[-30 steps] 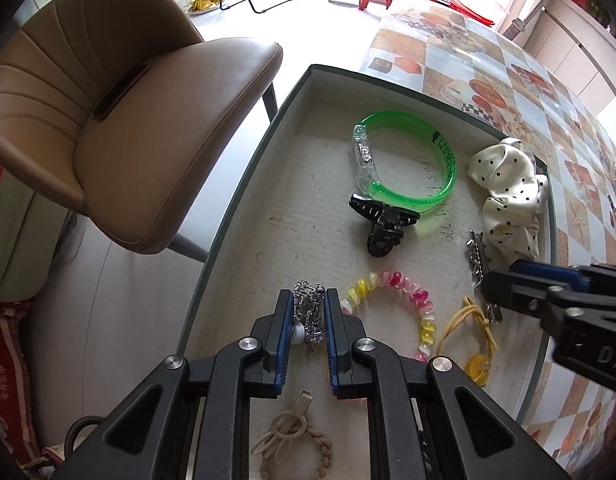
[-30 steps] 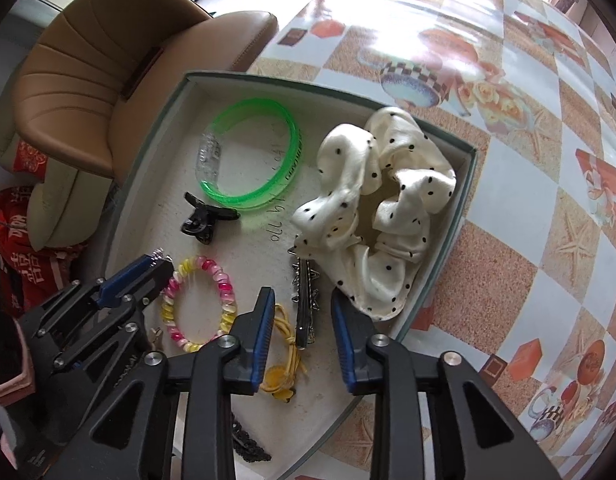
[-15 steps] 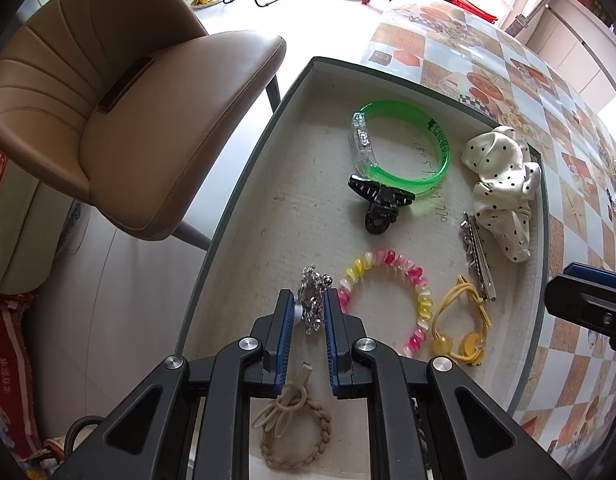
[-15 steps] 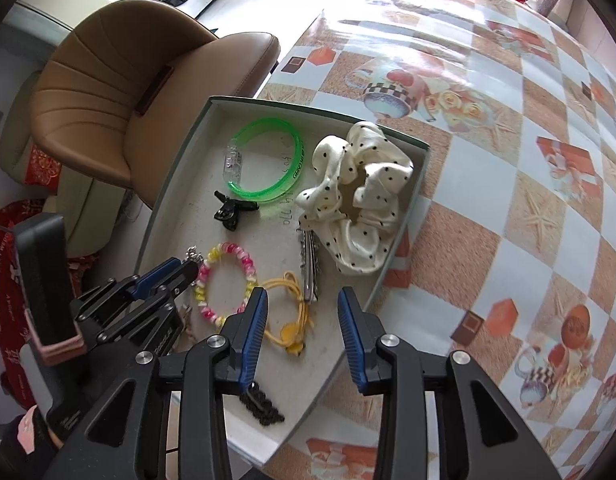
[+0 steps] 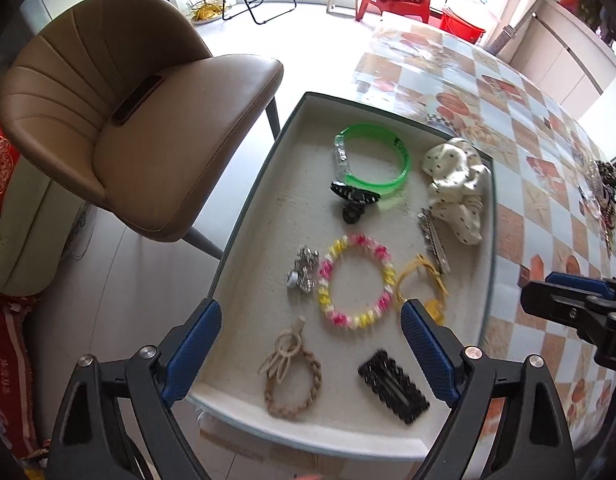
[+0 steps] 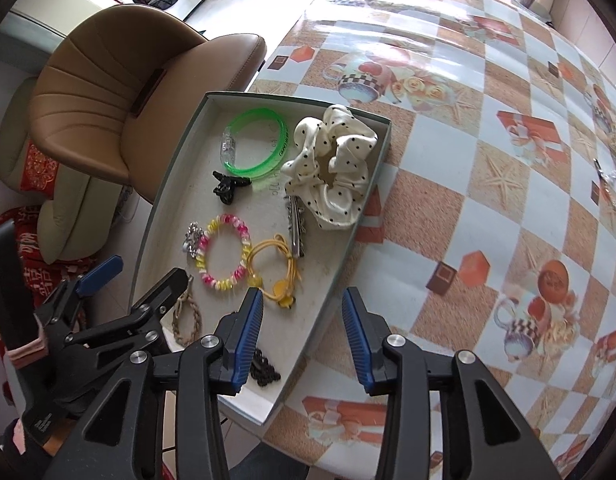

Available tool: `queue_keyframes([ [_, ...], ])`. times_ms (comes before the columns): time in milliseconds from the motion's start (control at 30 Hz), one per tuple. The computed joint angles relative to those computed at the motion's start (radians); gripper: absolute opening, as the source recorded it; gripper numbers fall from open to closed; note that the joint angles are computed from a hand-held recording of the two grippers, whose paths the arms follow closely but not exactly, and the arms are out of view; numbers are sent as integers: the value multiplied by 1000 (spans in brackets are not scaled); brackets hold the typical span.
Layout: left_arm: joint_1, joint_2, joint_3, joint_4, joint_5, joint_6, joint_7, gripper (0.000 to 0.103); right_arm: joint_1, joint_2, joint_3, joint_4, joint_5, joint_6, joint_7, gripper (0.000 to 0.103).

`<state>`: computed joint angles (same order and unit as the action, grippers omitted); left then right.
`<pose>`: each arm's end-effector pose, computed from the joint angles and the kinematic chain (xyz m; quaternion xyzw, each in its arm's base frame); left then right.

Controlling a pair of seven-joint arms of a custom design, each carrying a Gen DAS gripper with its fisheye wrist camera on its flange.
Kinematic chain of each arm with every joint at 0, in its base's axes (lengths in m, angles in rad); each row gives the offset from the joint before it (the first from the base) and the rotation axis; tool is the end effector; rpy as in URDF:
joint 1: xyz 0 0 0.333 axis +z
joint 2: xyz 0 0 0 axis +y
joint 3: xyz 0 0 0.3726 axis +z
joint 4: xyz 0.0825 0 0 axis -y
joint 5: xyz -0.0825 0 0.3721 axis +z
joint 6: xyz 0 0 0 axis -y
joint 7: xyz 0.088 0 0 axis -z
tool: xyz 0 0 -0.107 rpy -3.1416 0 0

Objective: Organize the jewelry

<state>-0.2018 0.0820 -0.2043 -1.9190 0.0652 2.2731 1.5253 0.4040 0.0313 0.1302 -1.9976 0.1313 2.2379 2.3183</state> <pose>0.5520 -0.2314 0.5390 -0.5502 0.8236 -0.1054 0.0889 0.4913 0.2942 0.5263 -0.5955 0.7945 0.0419 0.1113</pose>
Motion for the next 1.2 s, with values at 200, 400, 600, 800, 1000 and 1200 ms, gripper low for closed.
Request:
queue_keyframes([
  [200, 4, -68, 1, -26, -14, -42, 15, 94, 11, -25, 10, 18, -14, -52, 16, 55],
  [400, 12, -134, 5, -36, -33, -76, 23, 103, 33, -38, 26, 79, -78, -127, 46, 63],
  [600, 20, -188, 5, -33, -17, -111, 14, 103, 59, -40, 42, 157, -185, -202, 93, 83],
  [800, 27, -233, 5, -26, -2, -127, -2, 103, 84, -42, 54, 219, -285, -252, 140, 88],
  [1000, 35, -256, 10, -7, -7, -143, -9, 103, 102, -43, 63, 261, -334, -295, 185, 88],
  [1200, 43, -269, 14, 12, -11, -161, -15, 103, 114, -42, 67, 296, -362, -324, 201, 88],
])
